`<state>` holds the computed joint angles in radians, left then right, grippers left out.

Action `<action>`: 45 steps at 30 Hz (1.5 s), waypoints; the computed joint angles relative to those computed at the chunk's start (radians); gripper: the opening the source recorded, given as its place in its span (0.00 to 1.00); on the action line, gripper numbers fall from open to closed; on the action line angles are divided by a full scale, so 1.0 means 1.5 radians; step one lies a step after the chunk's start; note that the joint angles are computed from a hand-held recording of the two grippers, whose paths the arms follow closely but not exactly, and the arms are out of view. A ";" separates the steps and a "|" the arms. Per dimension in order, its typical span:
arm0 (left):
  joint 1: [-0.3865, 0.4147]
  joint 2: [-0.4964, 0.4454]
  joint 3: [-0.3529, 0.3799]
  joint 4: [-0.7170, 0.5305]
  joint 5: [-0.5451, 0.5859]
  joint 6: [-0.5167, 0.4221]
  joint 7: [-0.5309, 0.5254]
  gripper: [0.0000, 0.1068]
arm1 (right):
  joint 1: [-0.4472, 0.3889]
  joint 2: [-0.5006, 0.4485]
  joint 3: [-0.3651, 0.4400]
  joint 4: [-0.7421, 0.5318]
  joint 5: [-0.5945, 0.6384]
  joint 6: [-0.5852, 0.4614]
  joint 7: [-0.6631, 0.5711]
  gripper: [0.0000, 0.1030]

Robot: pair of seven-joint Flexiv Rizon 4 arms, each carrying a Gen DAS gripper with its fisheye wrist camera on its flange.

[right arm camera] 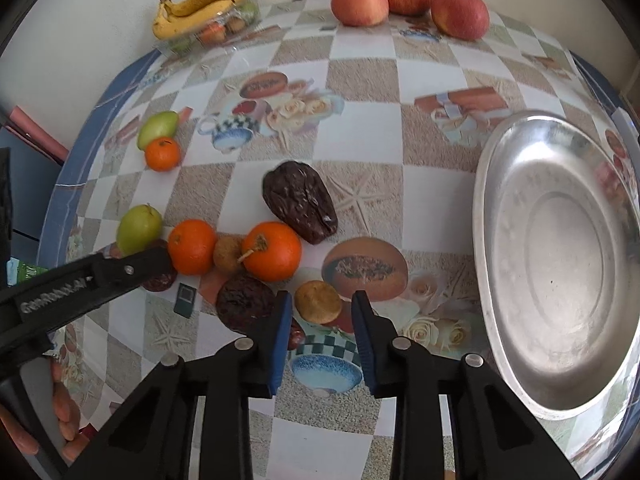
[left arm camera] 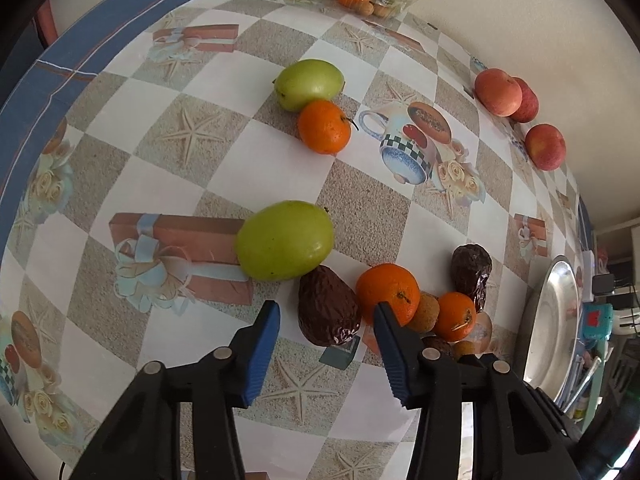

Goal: Organize fruits
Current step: 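Grasp the small brown round fruit with the right tool while the left tool grasps a red jujube, then lift and carry both held fruits over the steel bowl with both tools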

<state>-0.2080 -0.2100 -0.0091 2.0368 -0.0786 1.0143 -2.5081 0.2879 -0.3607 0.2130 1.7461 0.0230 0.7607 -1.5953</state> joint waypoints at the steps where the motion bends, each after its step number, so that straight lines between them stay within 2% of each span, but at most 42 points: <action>1: 0.000 -0.003 -0.001 -0.004 -0.001 -0.001 -0.002 0.49 | 0.000 -0.002 -0.001 0.000 -0.001 -0.003 0.001 0.30; 2: 0.000 -0.005 -0.001 -0.005 -0.003 0.000 -0.002 0.49 | -0.002 -0.003 0.000 -0.002 0.003 -0.007 -0.001 0.30; 4: 0.001 -0.004 -0.003 0.001 -0.014 0.009 -0.002 0.47 | -0.007 -0.004 0.005 -0.009 0.019 -0.015 -0.010 0.22; 7: 0.004 0.001 -0.010 0.022 -0.047 0.038 0.007 0.41 | -0.004 -0.002 0.005 -0.006 0.017 -0.013 -0.016 0.22; 13: 0.001 0.014 -0.005 0.043 -0.057 0.066 -0.012 0.39 | -0.002 -0.001 0.000 -0.004 0.013 -0.002 -0.012 0.21; 16: 0.005 0.021 -0.011 0.058 -0.075 0.079 -0.003 0.31 | -0.004 0.001 -0.002 -0.004 0.010 -0.003 -0.009 0.21; 17: 0.005 0.021 -0.012 0.060 -0.079 0.081 -0.003 0.31 | -0.004 0.001 -0.003 -0.004 0.009 -0.004 -0.008 0.21; 21: 0.001 0.027 -0.007 0.056 -0.059 0.077 -0.015 0.30 | -0.006 0.004 -0.003 -0.003 0.009 0.001 -0.006 0.15; 28: -0.005 0.039 0.001 0.039 0.002 0.070 -0.048 0.30 | -0.011 0.013 -0.001 0.001 0.019 0.008 -0.008 0.14; 33: 0.002 0.033 -0.005 0.043 -0.016 0.064 -0.040 0.30 | -0.014 0.001 -0.002 -0.007 0.024 -0.005 -0.004 0.15; 35: 0.003 0.033 -0.009 0.051 -0.032 0.071 -0.034 0.30 | -0.012 0.000 -0.003 -0.006 0.020 -0.003 -0.002 0.20; 37: 0.003 0.032 -0.009 0.051 -0.037 0.072 -0.032 0.30 | -0.014 -0.004 0.001 -0.012 0.027 -0.015 -0.008 0.29; 38: 0.002 0.032 -0.008 0.051 -0.035 0.071 -0.033 0.30 | -0.014 -0.007 0.001 -0.015 0.028 -0.026 -0.008 0.30; 42: 0.001 0.030 -0.008 0.048 -0.035 0.069 -0.033 0.30 | -0.003 -0.009 -0.009 -0.004 -0.006 -0.022 0.005 0.30; 45: 0.000 0.029 -0.008 0.047 -0.036 0.068 -0.033 0.30 | -0.006 -0.008 -0.008 -0.005 -0.005 -0.018 0.006 0.23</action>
